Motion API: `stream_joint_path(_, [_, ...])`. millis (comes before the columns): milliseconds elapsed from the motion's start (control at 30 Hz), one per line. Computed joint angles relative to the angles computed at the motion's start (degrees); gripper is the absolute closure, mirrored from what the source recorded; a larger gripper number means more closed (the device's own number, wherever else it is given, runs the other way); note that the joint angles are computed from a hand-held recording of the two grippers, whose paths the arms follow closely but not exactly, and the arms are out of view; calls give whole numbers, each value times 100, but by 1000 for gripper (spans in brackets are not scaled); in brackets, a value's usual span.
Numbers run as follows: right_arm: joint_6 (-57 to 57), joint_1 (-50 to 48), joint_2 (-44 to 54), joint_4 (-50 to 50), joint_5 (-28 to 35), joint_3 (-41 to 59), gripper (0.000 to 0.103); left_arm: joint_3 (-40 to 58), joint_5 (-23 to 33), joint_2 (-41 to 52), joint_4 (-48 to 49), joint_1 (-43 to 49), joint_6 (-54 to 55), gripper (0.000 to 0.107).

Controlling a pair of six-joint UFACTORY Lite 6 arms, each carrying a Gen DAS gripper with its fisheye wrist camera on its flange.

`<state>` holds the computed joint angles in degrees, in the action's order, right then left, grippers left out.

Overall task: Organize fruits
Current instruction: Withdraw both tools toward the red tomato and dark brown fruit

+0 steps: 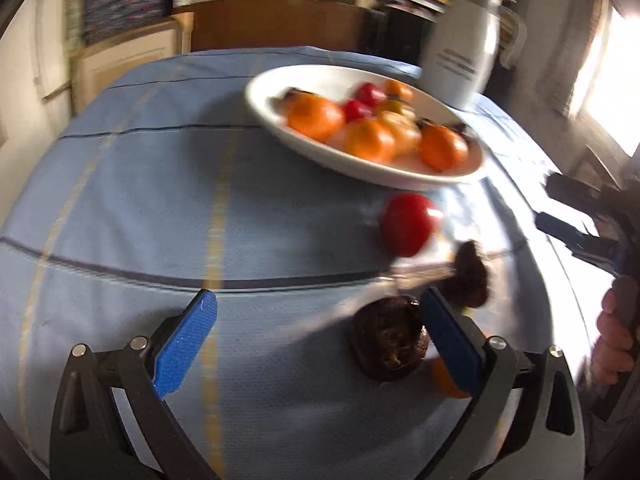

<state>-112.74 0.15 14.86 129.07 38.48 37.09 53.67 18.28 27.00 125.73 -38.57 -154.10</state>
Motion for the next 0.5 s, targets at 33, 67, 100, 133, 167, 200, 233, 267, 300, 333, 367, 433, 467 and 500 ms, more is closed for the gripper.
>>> stream_joint_path(33, [17, -3, 4, -16, 12, 1, 18, -89, 136, -59, -317, 25, 216, 8])
stream_joint_path(67, [20, -12, 7, -36, 22, 2, 18, -181, 225, -128, -500, 82, 287, 8])
stream_joint_path(100, [12, 0, -5, -42, 22, -3, 18, -305, 270, -212, -475, 182, 124, 8])
stream_joint_path(133, [0, 12, -18, -47, 20, -8, 18, -380, 326, -263, -549, 233, 82, 8])
stream_joint_path(167, [-16, 19, -30, -49, 21, -15, 18, -436, 420, -312, -754, 234, 178, 9])
stream_joint_path(200, [-34, 26, -42, -40, 21, -24, 18, -547, 579, -406, -806, 173, 155, 9])
stream_joint_path(233, [-67, 41, -60, -13, 14, -37, 18, -643, 645, -500, -618, 119, -13, 9])
stream_joint_path(267, [-76, 47, -72, -4, 5, -44, 18, -738, 687, -576, -338, 57, -235, 9])
stream_joint_path(300, [-83, 53, -75, 5, -3, -46, 18, -786, 710, -617, -224, -80, -248, 9])
stream_joint_path(333, [-77, 47, -69, -9, 0, -42, 18, -732, 698, -569, -350, -195, -22, 9])
stream_joint_path(367, [-75, 52, -65, -13, -8, -37, 18, -607, 669, -466, -716, -318, 443, 9])
stream_joint_path(433, [-107, 77, -67, 19, -42, -30, 18, -400, 648, -306, -1334, -473, 1169, 9])
stream_joint_path(467, [-134, 96, -68, 45, -63, -30, 18, -358, 641, -259, -1372, -480, 1205, 9])
stream_joint_path(500, [-160, 116, -64, 69, -85, -26, 18, -301, 575, -211, -1390, -429, 1224, 9])
